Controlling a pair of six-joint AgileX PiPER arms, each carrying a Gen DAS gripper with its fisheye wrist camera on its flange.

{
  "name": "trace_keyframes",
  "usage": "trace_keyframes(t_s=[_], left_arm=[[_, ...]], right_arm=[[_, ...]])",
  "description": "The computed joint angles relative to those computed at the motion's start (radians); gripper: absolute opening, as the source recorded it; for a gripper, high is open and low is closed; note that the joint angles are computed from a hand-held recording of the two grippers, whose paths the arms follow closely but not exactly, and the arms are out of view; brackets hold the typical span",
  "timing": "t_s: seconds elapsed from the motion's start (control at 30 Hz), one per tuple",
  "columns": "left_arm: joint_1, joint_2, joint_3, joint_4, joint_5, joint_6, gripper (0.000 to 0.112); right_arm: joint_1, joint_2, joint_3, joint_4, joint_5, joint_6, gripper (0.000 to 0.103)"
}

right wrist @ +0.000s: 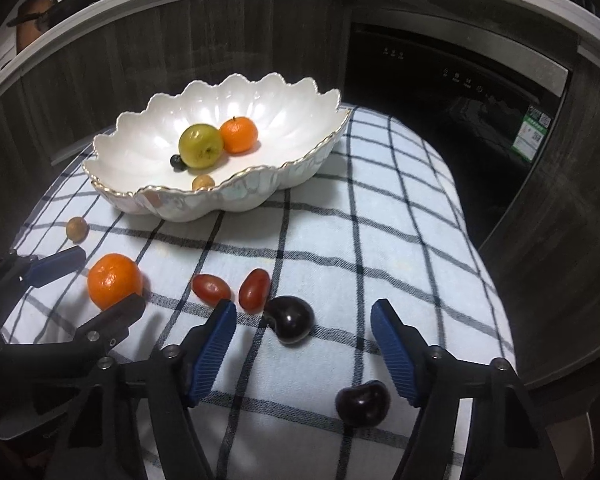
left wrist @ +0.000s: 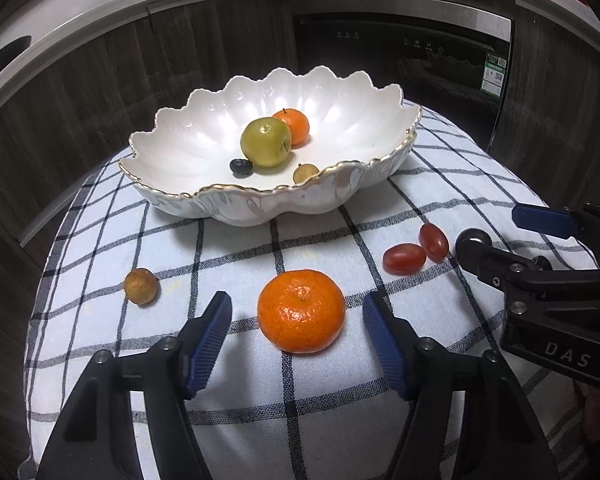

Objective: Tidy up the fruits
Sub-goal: 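Grasp the mandarin with the left tool while the right tool grasps a dark plum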

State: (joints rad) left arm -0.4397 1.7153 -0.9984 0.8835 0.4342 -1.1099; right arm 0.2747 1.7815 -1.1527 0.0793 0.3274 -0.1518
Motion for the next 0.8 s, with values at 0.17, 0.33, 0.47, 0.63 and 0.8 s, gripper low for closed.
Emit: trace_keyframes(t_s=[0.17, 0.33, 0.47, 0.63, 0.8], left_arm=[[0.009, 0.016, -0.008, -0.023, -0.006, 0.02, 0.06], [0.024, 0.026, -0.009, -0.059, -0.019, 0.048, 0.054], [0.032, 0.032, -0.01, -0.078, -0.031, 0.064, 0.049], [0.028, 0.033, -0.011, -0.078, -0.036, 0.068, 0.044], [0.03, 0.03, -0.01, -0.085, -0.038, 0.072, 0.043]], right_arm=[[0.002, 0.018, -0.009, 0.037, 0.013, -0.038, 0.065], [0.002, 0.04, -0.025, 0.057, 0.026, -0.056, 0.059], [0.002, 0.061, -0.04, 0.063, 0.036, -0.056, 0.053], [-0.001, 0.068, -0.041, 0.075, 0.033, -0.061, 0.042], [-0.004, 0.068, -0.042, 0.086, 0.031, -0.067, 0.03]])
